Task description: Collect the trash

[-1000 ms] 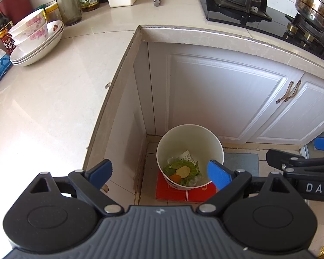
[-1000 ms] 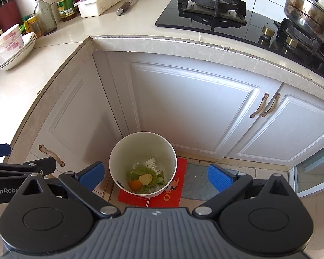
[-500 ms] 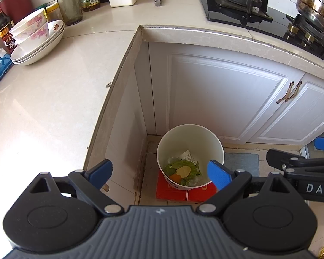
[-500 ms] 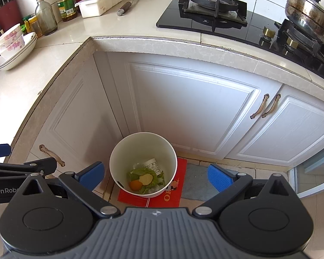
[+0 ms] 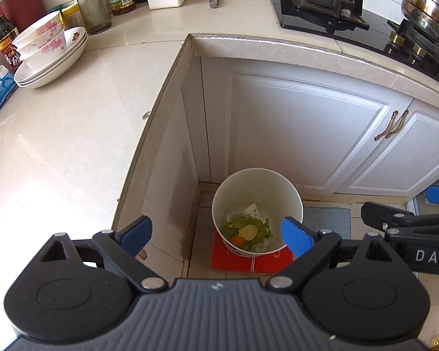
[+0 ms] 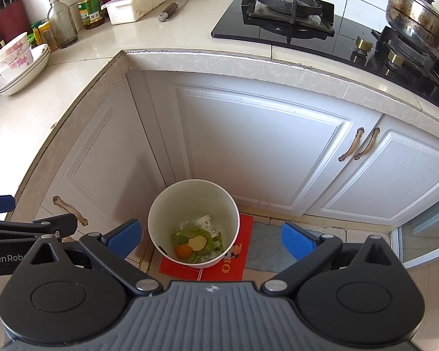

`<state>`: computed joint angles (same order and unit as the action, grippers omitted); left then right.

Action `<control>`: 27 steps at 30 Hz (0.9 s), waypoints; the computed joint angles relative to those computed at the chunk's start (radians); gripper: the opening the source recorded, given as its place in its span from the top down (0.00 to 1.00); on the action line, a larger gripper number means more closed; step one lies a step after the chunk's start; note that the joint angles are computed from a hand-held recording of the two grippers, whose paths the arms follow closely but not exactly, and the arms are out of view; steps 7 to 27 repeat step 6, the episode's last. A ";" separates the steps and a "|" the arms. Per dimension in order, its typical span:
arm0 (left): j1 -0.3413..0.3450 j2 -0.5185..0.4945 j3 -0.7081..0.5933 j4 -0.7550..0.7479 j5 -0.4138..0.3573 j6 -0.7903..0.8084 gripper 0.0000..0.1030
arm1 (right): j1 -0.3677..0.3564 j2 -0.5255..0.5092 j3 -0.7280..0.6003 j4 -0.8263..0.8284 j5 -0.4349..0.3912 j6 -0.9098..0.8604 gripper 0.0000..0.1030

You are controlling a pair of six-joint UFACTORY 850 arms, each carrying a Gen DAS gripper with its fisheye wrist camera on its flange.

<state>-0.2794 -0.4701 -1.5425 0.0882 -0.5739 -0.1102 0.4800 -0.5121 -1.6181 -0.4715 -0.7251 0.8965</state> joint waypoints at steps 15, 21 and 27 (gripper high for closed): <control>-0.001 -0.002 -0.002 -0.002 -0.001 0.001 0.08 | 0.000 0.000 -0.001 -0.001 -0.002 0.001 0.00; -0.001 -0.002 -0.002 -0.002 -0.001 0.001 0.08 | 0.000 0.000 -0.001 -0.001 -0.002 0.001 0.00; -0.001 -0.002 -0.002 -0.002 -0.001 0.001 0.08 | 0.000 0.000 -0.001 -0.001 -0.002 0.001 0.00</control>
